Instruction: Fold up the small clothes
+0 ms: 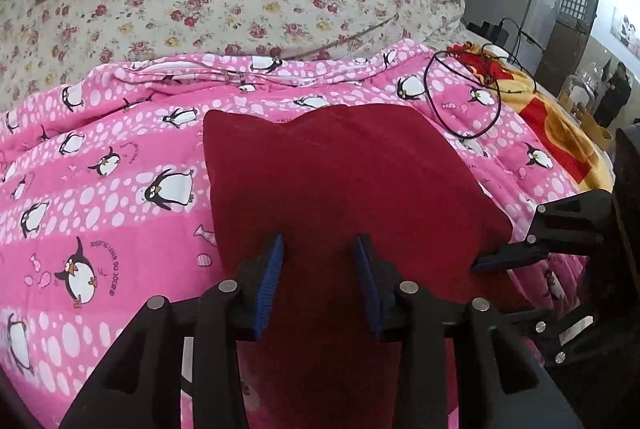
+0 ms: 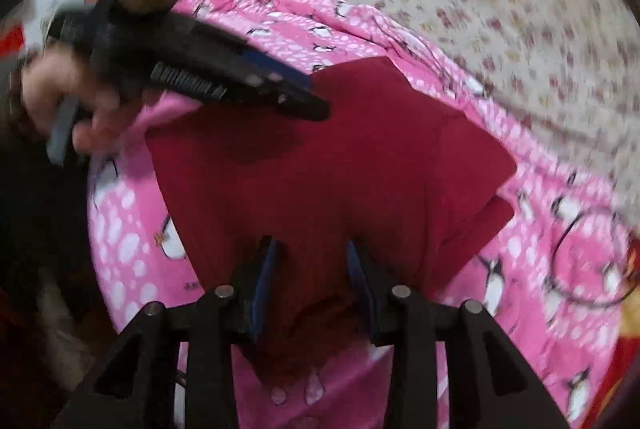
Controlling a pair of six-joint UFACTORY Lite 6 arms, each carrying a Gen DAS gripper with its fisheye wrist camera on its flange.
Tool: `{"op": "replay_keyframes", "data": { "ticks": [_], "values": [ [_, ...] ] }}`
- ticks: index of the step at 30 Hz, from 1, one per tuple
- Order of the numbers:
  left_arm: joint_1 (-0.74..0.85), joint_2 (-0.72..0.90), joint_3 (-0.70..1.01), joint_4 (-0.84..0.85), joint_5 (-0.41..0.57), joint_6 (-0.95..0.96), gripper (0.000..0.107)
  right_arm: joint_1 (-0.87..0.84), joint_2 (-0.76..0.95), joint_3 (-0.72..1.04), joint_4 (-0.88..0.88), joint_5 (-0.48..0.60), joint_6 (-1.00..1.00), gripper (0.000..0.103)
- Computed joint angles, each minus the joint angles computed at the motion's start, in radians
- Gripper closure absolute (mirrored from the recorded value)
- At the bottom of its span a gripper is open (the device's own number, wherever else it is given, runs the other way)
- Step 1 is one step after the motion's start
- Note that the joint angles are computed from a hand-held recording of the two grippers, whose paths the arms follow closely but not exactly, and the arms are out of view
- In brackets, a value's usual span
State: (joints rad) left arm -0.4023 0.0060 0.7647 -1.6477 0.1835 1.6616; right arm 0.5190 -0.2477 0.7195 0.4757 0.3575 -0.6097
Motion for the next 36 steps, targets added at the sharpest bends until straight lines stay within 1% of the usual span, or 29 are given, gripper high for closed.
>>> {"op": "replay_keyframes", "data": {
  "ticks": [1,2,5,9,14,16,18,19,20,21,22,24,26,28,30,32,34,35,36],
  "values": [
    [0.002,-0.003,-0.006,-0.035,0.004,0.031,0.085,0.001,0.0,-0.002,0.004,-0.002,-0.011,0.065],
    [0.003,-0.006,-0.009,-0.046,0.005,0.038,0.085,0.008,0.006,0.004,-0.03,-0.002,0.02,0.065],
    [0.002,-0.011,-0.014,-0.057,0.007,0.043,0.085,0.005,0.016,0.016,-0.013,0.013,0.019,0.064],
    [0.009,-0.028,-0.041,-0.169,0.027,0.148,0.085,-0.012,0.032,0.045,0.014,0.049,0.01,0.064],
    [0.017,-0.034,-0.044,-0.147,0.034,0.121,0.085,-0.011,0.048,0.096,-0.01,0.095,0.063,0.059],
    [0.03,-0.034,-0.043,-0.111,0.052,0.077,0.085,-0.049,0.003,0.094,0.097,0.103,-0.011,0.057],
    [0.039,-0.032,-0.039,-0.088,0.064,0.051,0.085,-0.101,-0.048,0.074,0.212,0.06,-0.071,0.056],
    [0.037,-0.033,-0.039,-0.089,0.062,0.052,0.085,-0.133,-0.078,0.061,0.259,0.024,-0.071,0.051],
    [0.034,-0.034,-0.041,-0.095,0.058,0.057,0.085,-0.161,-0.105,0.041,0.271,-0.04,-0.029,0.032],
    [0.035,-0.034,-0.041,-0.101,0.057,0.064,0.085,-0.181,-0.116,0.031,0.254,-0.083,0.028,0.021],
    [0.036,-0.035,-0.043,-0.115,0.057,0.079,0.085,-0.207,-0.116,0.027,0.271,-0.098,0.043,0.021],
    [0.038,-0.035,-0.045,-0.125,0.061,0.088,0.085,-0.265,-0.108,0.022,0.382,-0.09,-0.011,0.021],
    [0.04,-0.038,-0.047,-0.13,0.067,0.09,0.084,-0.282,-0.1,0.017,0.432,-0.101,-0.023,0.021],
    [0.055,-0.04,-0.056,-0.158,0.101,0.119,0.079,-0.297,-0.083,0.02,0.55,-0.093,-0.111,0.021],
    [0.075,-0.038,-0.067,-0.194,0.157,0.164,0.069,-0.313,-0.08,0.017,0.657,-0.073,-0.174,0.016],
    [0.069,-0.044,-0.075,-0.225,0.161,0.193,0.068,-0.326,-0.079,0.014,0.672,-0.072,-0.169,0.014],
    [0.059,-0.047,-0.075,-0.242,0.15,0.204,0.067,-0.333,-0.059,0.023,0.624,-0.081,-0.1,0.014],
    [0.063,-0.047,-0.078,-0.249,0.16,0.211,0.065,-0.346,-0.051,0.023,0.624,-0.076,-0.082,0.014],
    [0.066,-0.046,-0.081,-0.261,0.172,0.223,0.061,-0.356,-0.044,0.024,0.64,-0.064,-0.075,0.014]
  ]
}}
